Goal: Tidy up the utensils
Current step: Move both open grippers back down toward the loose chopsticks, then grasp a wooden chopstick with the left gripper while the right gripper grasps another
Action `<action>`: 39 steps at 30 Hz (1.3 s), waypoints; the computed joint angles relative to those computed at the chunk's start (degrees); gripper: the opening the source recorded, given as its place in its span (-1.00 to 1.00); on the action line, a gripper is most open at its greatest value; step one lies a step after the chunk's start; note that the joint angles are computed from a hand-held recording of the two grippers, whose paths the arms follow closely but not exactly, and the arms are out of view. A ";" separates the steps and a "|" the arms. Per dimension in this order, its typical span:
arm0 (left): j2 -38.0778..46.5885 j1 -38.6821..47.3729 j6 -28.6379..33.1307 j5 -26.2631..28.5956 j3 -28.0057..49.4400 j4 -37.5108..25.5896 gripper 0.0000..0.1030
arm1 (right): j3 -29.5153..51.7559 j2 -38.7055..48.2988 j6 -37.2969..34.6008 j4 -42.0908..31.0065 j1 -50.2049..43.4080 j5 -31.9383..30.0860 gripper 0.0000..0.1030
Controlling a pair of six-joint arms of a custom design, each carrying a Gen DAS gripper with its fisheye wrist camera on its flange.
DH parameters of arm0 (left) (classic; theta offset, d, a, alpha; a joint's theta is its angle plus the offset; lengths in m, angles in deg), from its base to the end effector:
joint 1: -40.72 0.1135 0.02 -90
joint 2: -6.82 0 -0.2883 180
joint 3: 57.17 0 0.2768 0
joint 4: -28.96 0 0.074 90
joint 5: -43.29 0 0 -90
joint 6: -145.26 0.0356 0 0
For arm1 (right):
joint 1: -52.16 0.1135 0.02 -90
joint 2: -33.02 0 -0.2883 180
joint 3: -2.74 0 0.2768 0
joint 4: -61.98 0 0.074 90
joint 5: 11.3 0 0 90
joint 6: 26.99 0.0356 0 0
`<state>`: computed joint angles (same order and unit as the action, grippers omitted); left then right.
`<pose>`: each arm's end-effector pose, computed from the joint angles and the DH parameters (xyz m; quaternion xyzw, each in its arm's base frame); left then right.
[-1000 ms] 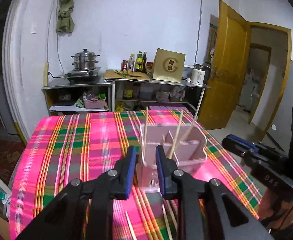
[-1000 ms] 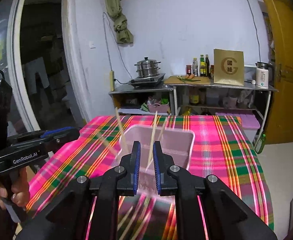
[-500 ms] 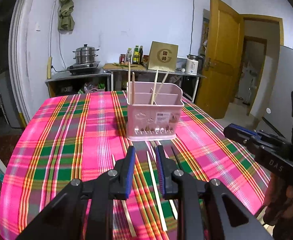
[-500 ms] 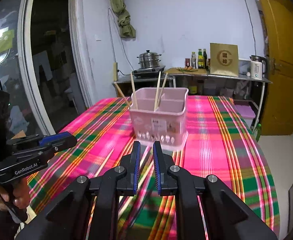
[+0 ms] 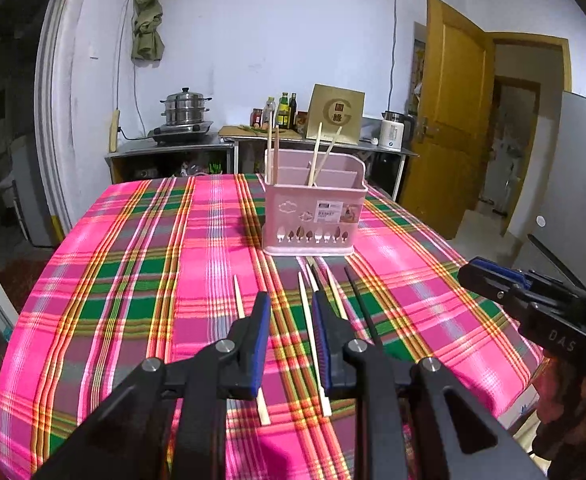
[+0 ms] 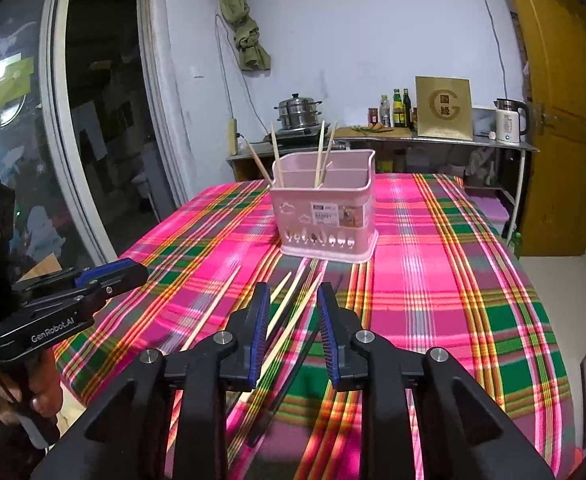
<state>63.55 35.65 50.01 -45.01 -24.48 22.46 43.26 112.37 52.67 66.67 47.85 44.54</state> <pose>0.2081 -0.0195 0.1861 0.0060 0.8683 -0.0574 0.4927 0.2687 -0.0002 0.1652 -0.1818 0.8361 0.2003 0.4772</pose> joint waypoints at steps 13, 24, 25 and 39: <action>8.38 6.42 1.49 5.62 0.50 2.99 -0.57 | 0.47 4.43 -0.63 -0.67 2.40 3.09 -0.52; 24.76 8.63 4.49 5.83 10.37 2.96 -0.57 | 8.81 14.47 1.13 -2.90 5.92 7.51 -0.52; 26.11 8.72 4.78 5.82 11.58 2.57 -0.57 | 9.44 15.00 1.27 -3.22 6.23 7.74 -0.52; 45.46 9.63 5.45 7.42 28.79 -4.05 -0.57 | 29.13 30.95 2.77 -14.06 11.65 14.15 -0.74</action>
<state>109.01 45.29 55.46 -37.59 4.31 18.40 72.38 143.33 55.44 52.61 59.49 58.69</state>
